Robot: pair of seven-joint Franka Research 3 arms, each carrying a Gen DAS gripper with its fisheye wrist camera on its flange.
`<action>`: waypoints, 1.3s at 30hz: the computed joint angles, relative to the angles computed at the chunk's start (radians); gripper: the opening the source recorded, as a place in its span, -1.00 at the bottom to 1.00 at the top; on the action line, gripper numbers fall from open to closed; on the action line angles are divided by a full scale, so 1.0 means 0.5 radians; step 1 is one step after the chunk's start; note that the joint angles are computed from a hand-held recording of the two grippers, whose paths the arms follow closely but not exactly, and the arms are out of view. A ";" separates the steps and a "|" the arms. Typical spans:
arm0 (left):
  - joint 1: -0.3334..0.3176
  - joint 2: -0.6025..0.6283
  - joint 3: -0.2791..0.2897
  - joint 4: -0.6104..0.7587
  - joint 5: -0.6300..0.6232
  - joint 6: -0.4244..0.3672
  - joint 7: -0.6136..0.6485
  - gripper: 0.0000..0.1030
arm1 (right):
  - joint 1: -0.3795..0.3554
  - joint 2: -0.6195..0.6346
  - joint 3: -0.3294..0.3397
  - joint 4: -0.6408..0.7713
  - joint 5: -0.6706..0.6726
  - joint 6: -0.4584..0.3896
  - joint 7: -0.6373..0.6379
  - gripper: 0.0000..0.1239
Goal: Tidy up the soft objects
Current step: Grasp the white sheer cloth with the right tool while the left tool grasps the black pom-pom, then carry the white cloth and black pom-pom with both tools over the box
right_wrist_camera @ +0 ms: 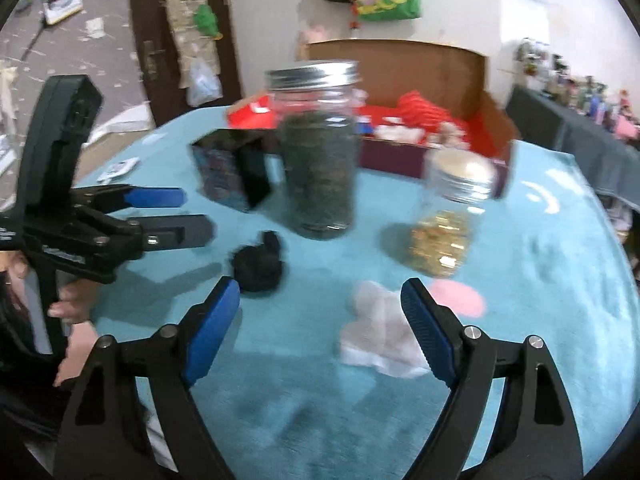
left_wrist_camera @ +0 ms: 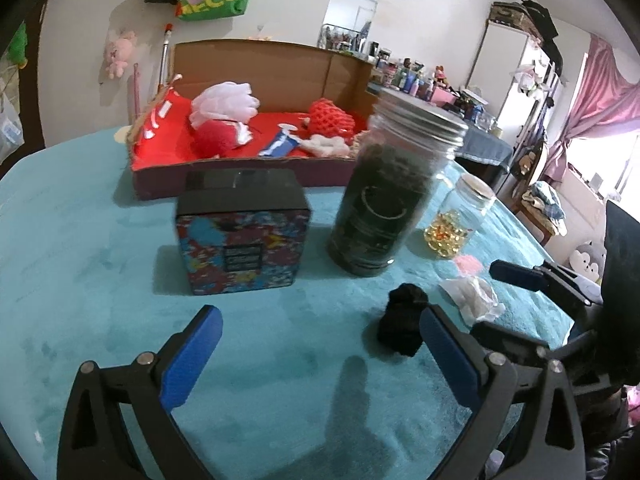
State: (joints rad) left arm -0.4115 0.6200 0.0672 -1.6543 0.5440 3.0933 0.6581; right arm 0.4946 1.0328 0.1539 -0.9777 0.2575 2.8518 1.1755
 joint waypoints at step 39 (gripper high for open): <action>-0.114 -0.182 0.195 -0.285 0.007 -0.043 -0.112 -0.52 | -0.001 -0.059 -0.135 -0.164 -0.045 0.154 0.354 -0.70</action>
State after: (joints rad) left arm -0.4687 0.5292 0.1648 -1.7966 0.5477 3.0717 0.6019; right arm 0.4939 1.0031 0.0864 -1.0599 0.2350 2.9289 1.3526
